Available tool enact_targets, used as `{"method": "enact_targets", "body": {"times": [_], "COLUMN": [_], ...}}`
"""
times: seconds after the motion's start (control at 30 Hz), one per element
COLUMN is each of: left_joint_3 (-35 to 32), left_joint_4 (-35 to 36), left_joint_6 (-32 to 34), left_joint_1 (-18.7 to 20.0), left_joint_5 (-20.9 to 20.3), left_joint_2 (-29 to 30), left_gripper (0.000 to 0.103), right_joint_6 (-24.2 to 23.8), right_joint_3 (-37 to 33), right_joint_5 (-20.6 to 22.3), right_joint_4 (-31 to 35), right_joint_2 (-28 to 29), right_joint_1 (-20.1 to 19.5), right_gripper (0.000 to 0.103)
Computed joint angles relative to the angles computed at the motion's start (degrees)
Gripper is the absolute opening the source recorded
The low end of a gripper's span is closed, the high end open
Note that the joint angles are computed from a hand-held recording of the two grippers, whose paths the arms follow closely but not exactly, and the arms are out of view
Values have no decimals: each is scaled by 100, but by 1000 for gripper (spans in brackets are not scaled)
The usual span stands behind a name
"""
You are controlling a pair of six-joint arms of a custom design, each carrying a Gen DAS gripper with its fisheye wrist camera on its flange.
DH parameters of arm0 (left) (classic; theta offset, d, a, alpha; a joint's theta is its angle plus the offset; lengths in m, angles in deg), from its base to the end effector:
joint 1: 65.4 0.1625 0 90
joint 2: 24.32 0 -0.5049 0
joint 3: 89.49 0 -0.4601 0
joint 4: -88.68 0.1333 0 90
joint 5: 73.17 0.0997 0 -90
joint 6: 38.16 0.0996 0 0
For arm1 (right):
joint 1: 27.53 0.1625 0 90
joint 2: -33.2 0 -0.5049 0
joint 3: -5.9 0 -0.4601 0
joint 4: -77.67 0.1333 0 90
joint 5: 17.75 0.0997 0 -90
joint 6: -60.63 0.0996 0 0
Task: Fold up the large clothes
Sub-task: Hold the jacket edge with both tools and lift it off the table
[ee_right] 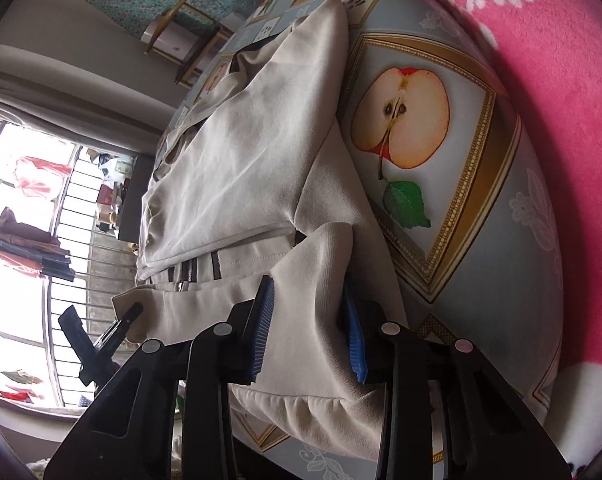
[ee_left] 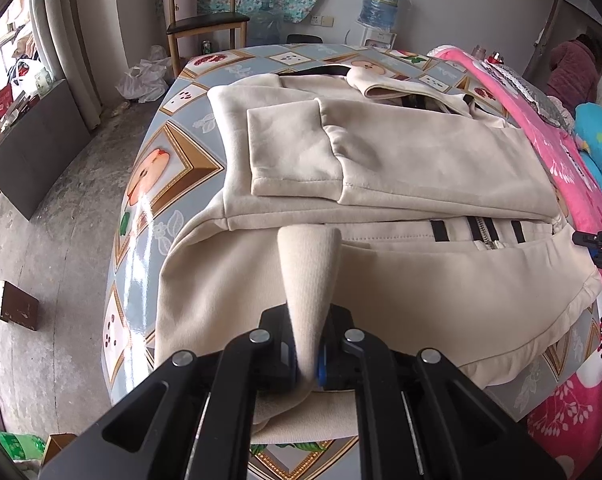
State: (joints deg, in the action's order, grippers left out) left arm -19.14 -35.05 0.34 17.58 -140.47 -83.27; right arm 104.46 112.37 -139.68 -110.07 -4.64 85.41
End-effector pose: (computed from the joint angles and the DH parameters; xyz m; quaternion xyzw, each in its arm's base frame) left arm 0.0680 -0.8533 0.4570 0.3370 0.9017 -0.1304 0.2373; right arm 0.3450 -0.6083 0.0184 -0.2367 -0.9026 0.3482 0.0893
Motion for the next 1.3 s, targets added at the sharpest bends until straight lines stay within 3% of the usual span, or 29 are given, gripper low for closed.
{"method": "enact_targets", "body": {"times": [0.07, 0.13, 0.3, 0.47, 0.8, 1.3], "left_joint_3": [-38, -52, -23, 66, 188, 288], "left_joint_4": [60, 71, 10, -130, -375, -630], "left_joint_6": [-62, -62, 0, 135, 320, 547], "left_joint_1": [5, 7, 0, -28, -79, -92], "left_joint_5": [-26, -27, 23, 144, 377, 578], "left_joint_2": [15, 23, 20, 10, 13, 41], "left_gripper": [7, 7, 7, 7, 7, 7], "right_joint_6": [62, 75, -63, 321, 552, 826], "right_joint_3": [-123, -221, -659, -1019, -1307, -1457], "right_joint_5": [-193, -510, -1435, -1984, -2399, -2521], "right_joint_4": [165, 484, 1398, 2638, 3552, 4029], "right_joint_2": [69, 97, 290, 404, 514, 581], "right_joint_1": [45, 137, 478, 556, 618, 621], "right_gripper": [14, 9, 8, 9, 10, 12]}}
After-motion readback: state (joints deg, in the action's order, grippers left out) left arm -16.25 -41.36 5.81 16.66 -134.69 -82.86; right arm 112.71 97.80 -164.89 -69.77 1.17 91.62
